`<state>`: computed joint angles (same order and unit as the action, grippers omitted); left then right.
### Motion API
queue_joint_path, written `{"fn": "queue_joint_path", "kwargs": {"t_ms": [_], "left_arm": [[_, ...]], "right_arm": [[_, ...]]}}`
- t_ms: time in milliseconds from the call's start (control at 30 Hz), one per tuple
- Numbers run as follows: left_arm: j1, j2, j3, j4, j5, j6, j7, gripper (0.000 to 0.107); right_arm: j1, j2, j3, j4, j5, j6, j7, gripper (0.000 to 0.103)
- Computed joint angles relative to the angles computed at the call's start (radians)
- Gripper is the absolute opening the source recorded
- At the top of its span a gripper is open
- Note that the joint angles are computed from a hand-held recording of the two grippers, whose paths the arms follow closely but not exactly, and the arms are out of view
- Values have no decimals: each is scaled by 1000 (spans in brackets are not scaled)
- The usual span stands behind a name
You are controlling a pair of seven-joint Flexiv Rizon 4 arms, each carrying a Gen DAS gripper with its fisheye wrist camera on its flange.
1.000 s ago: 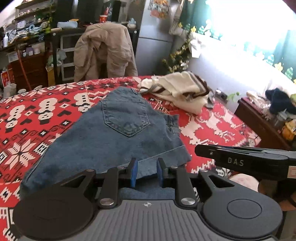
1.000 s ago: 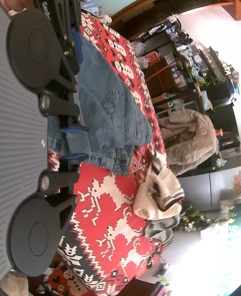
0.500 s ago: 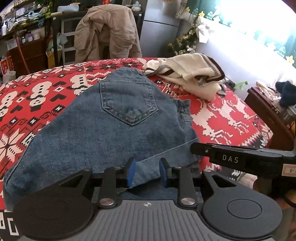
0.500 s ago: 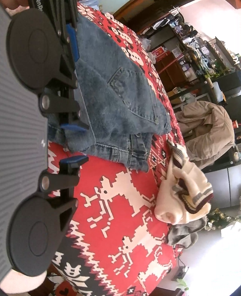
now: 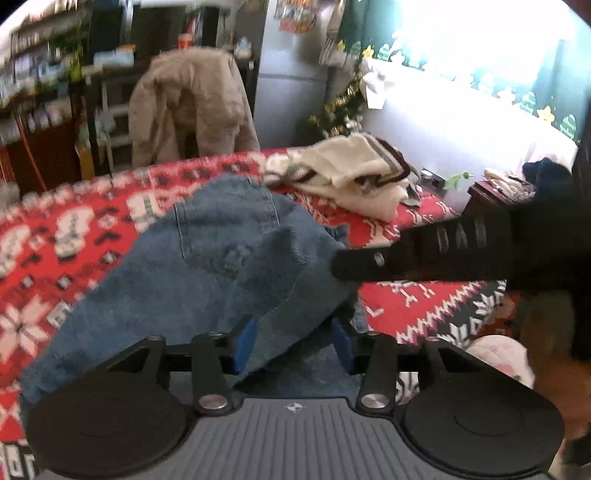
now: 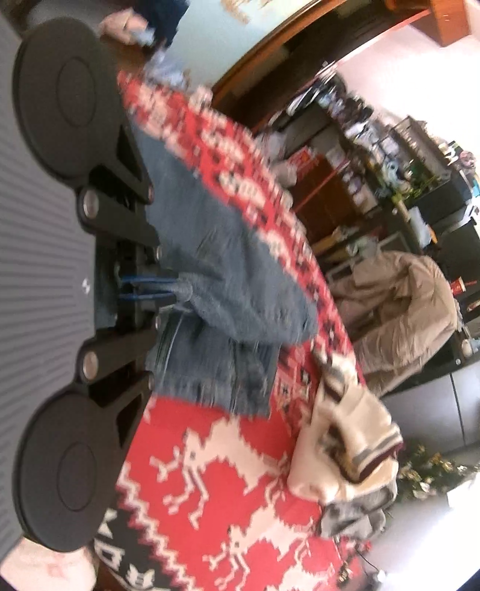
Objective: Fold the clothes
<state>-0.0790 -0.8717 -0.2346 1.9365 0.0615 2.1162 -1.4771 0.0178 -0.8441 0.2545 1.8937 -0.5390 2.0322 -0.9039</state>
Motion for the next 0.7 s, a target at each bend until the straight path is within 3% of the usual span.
{"fn": "queue_joint_path", "kwargs": {"t_ms": [100,300,367,400,533,700], "left_arm": [[-68,-8,64,-6,-38,79,18,57],[-165,-40,141,-55,-137,124,100,56],[-216,-58,178,-75,-201,146,142,45],[-227,-64,183,-84,-224,146,160,33],[-214,-72,154,-94,-251,153,165,7],[-203,-61,141,-76,-301,189,142,5]], "right_arm": [[-63,5,81,-16,-65,-39,48,6],[-146,-4,189,-42,-141,-94,112,6],[-173,-9,221,-49,-161,-112,127,6],[-174,-6,221,-48,-159,-115,128,6],[-167,8,212,-47,-145,-126,123,6],[-128,33,170,-34,-108,-98,92,11]]}}
